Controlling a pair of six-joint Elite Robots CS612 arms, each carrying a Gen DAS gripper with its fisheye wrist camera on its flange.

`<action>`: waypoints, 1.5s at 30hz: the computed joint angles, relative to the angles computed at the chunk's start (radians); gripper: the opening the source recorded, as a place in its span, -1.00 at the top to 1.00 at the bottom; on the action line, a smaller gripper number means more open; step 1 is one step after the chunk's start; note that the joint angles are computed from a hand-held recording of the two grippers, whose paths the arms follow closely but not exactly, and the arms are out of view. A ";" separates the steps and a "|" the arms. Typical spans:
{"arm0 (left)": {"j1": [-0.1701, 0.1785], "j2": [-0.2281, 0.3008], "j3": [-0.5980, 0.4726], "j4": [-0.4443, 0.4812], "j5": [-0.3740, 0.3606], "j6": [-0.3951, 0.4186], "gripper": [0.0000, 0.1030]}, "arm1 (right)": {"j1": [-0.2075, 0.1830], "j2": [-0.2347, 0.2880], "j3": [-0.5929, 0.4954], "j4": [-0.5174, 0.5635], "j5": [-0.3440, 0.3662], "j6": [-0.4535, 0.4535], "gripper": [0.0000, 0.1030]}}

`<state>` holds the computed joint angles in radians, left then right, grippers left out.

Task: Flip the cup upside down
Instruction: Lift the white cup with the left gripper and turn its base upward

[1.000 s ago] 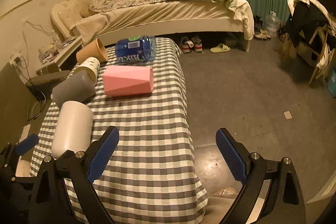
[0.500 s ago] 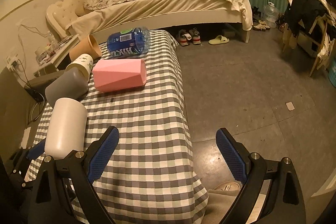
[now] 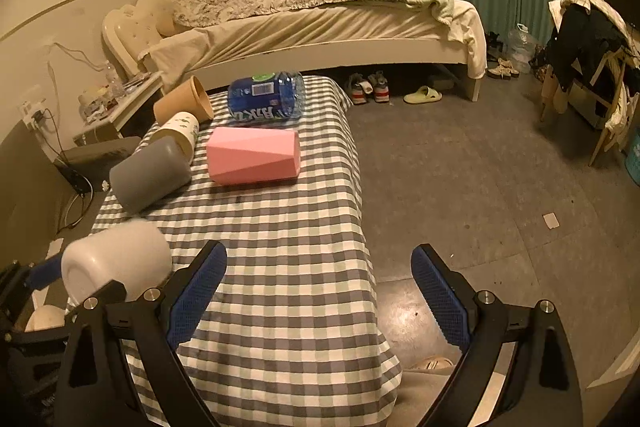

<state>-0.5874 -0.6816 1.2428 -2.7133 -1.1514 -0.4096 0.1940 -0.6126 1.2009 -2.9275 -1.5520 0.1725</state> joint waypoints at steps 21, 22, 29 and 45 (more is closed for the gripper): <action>0.019 -0.009 0.005 0.008 -0.023 -0.024 -0.39 | -0.006 -0.001 0.005 0.001 0.003 0.012 -0.82; 0.017 -0.013 0.009 0.015 -0.011 -0.018 -0.40 | -0.006 0.000 0.004 0.003 0.003 0.011 -0.82; 0.013 -0.040 0.056 0.057 0.011 -0.025 -0.42 | -0.005 0.005 -0.006 0.011 0.001 0.004 -0.82; 0.024 -0.020 0.024 -0.030 -0.037 -0.012 -0.41 | 0.011 0.002 -0.003 -0.002 -0.015 -0.017 -0.82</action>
